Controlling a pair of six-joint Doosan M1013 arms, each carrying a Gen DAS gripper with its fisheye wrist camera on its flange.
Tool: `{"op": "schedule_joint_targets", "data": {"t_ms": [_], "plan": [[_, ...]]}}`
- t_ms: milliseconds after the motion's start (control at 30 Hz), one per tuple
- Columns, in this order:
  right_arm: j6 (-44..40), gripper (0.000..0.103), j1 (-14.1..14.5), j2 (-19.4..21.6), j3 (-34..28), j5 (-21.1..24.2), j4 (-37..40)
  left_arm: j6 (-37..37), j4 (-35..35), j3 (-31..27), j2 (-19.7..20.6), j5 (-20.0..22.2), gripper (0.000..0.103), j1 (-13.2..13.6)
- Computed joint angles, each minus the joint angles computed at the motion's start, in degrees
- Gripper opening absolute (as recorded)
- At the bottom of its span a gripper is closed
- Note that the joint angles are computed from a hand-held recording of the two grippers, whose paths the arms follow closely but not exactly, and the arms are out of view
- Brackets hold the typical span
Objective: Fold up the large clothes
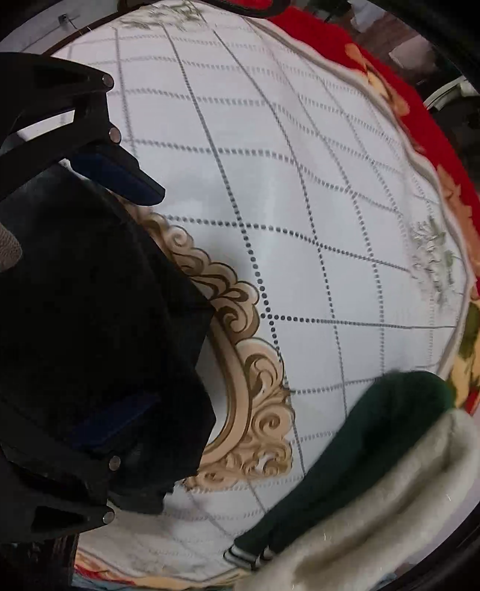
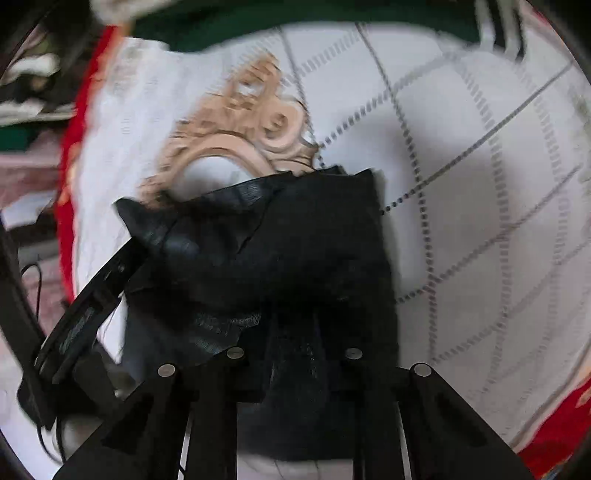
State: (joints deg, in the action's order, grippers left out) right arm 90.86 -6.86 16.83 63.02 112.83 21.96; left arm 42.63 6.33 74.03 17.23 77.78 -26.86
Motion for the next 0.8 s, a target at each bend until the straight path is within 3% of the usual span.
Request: {"op": "schedule_joint_targets", "data": {"t_ms": [100,200,333,433,567,667,733,800], "plan": [[-0.54,0.018,1.53,1.49,-1.83,1.62,-2.64,-0.21,-3.73,0.23,-0.17,-0.47,0.103,1.63],[0.57,0.022,0.59,2.79,-5.63,6.35,-0.45,-1.96,-3.17,0.51,-1.79,0.02,0.103,1.65],[-0.4,0.022,-0.92,1.73,-8.5,3.98,6.07,-5.35,2.12,2.08,-5.15,0.31,0.103,-0.04],[-1.63,0.021,0.81,2.28,-7.36,3.47,4.96,-9.34,5.83,3.75,-7.39,2.12,0.103,-1.46],[-5.43,0.015,4.58,3.03,-5.08,-0.03,-3.6,-16.21,8.1,7.18,-11.03,5.33,0.103,-3.53],[-7.01,0.016,6.11,4.71,-8.1,3.11,-6.79,-20.41,6.46,9.12,-13.02,7.83,0.103,-4.74],[-7.94,0.02,5.04,5.18,-10.29,5.54,-3.81,-24.37,4.48,10.81,-14.66,7.34,0.103,-5.26],[-7.03,0.041,2.04,4.28,-10.08,5.09,4.21,-28.47,3.44,13.03,-16.48,5.86,0.103,-6.27]]}}
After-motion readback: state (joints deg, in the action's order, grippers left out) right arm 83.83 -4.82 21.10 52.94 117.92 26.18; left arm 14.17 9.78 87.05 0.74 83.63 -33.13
